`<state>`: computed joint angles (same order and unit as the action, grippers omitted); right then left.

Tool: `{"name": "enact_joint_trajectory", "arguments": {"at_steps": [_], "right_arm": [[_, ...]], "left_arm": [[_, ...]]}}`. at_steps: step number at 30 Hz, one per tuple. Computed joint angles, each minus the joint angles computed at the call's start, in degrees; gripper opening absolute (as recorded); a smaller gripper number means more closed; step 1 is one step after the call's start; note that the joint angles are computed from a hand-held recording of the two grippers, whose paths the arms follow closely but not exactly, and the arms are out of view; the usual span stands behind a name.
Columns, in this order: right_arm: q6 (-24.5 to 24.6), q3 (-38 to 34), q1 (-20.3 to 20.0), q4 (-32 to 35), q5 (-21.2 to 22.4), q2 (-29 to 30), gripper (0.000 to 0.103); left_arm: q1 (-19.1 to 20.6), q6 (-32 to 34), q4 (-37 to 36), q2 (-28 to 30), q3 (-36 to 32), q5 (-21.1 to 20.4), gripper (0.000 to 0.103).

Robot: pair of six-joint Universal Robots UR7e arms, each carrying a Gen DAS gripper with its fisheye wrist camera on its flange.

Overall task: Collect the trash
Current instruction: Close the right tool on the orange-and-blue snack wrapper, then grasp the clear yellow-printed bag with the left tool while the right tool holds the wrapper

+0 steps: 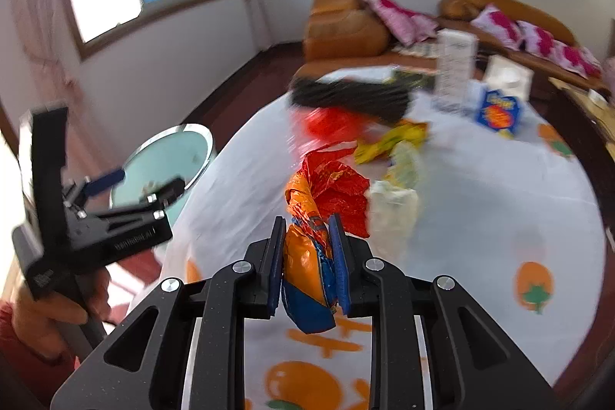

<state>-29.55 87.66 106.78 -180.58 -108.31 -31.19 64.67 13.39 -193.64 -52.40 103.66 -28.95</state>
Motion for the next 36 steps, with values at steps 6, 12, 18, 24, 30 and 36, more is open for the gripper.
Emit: {"name": "enact_joint_trajectory", "arguments": {"at_steps": [6, 12, 18, 24, 30, 36], "right_arm": [[2.12, 2.37, -2.21, 2.86, 5.38, -4.41, 0.023], [0.88, 3.76, -2.41, 3.47, 5.64, -4.35, 0.023], [0.70, 5.73, -3.16, -2.09, 6.31, -6.11, 0.023], [3.15, 6.50, -3.81, -8.80, 6.08, -7.26, 0.023], [-1.14, 2.72, -3.11, -19.35, -9.12, -4.08, 0.023], [-4.95, -1.69, -4.58, -22.19, -18.90, -0.22, 0.023]], "left_arm": [[-0.73, 1.18, 1.55, 2.47, -2.88, -1.87, 0.096], [-0.95, 0.81, 3.14, 3.21, -3.22, -2.31, 0.096], [-0.94, 0.18, 3.88, 3.71, -3.63, -1.93, 0.096], [-1.48, 0.36, 4.46, 4.12, -3.76, -2.81, 0.096], [-2.36, -2.19, 8.72, 5.61, -5.85, -8.00, 0.093], [-3.40, -7.54, 16.01, 10.17, -10.44, -14.91, 0.093]]}}
